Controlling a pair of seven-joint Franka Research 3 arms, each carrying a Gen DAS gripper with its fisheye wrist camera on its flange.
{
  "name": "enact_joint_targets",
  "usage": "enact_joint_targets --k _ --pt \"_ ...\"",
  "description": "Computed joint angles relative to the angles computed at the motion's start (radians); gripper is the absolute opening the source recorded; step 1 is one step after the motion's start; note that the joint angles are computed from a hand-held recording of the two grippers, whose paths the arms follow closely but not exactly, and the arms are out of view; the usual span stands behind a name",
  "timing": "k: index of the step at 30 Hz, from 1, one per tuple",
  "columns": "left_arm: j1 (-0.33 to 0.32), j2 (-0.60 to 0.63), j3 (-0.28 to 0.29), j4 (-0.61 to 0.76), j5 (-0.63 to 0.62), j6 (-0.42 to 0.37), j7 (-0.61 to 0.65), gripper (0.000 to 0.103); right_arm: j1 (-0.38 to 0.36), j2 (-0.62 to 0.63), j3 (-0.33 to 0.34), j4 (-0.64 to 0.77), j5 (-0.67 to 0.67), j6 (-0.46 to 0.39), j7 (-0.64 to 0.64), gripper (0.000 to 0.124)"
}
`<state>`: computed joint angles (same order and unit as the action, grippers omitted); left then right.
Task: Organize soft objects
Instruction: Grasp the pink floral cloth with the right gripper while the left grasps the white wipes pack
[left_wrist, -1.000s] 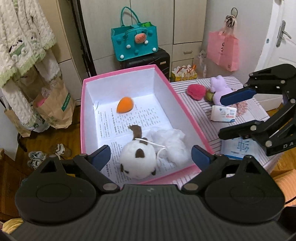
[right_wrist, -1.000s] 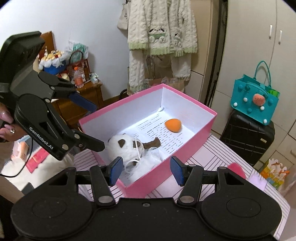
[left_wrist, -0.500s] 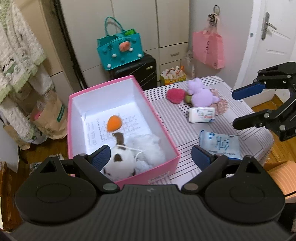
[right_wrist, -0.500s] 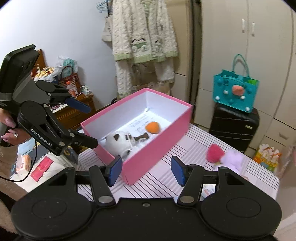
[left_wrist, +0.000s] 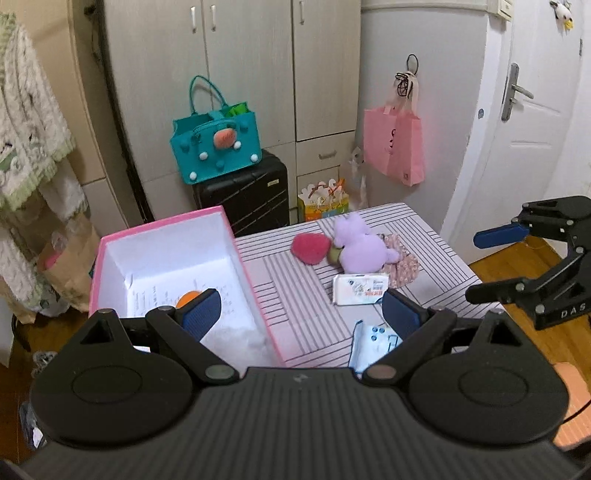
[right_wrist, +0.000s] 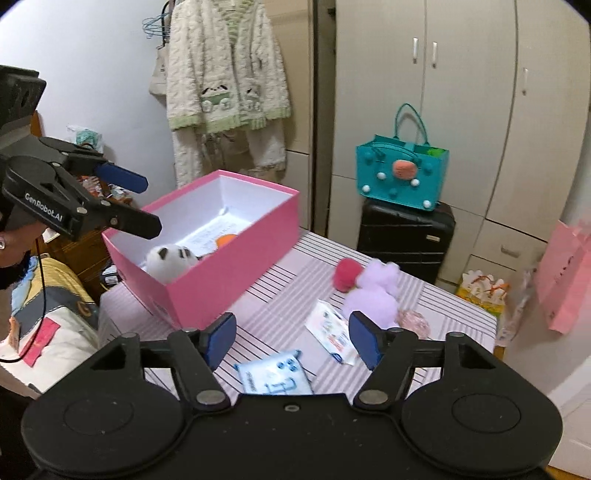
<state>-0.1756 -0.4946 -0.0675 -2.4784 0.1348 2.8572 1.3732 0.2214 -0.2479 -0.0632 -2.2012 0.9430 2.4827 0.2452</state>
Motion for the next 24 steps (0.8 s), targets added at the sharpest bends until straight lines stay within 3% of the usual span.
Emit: enact_joint_targets --k 7,13,19,24 --pt "-0.069 0.116 0.005 0.025 -0.05 0.103 0.022 0.094 -0.027 0.069 -0.02 0.016 0.058 0.007 -0.077 0.075" --pt "0.083 0.214 -0.151 0.05 0.118 0.194 -0.155 0.095 -0.068 0.159 -0.009 0.063 0.093 0.033 -0.115 0.075" --pt "0.121 0.342 -0.191 0.122 0.261 0.21 -0.299 0.095 -0.107 0.263 0.019 0.127 0.183 0.069 -0.212 0.075" --pt "0.138 0.44 -0.206 0.19 0.444 0.164 -0.533 0.095 -0.137 0.356 0.051 0.19 0.225 0.096 -0.263 0.075"
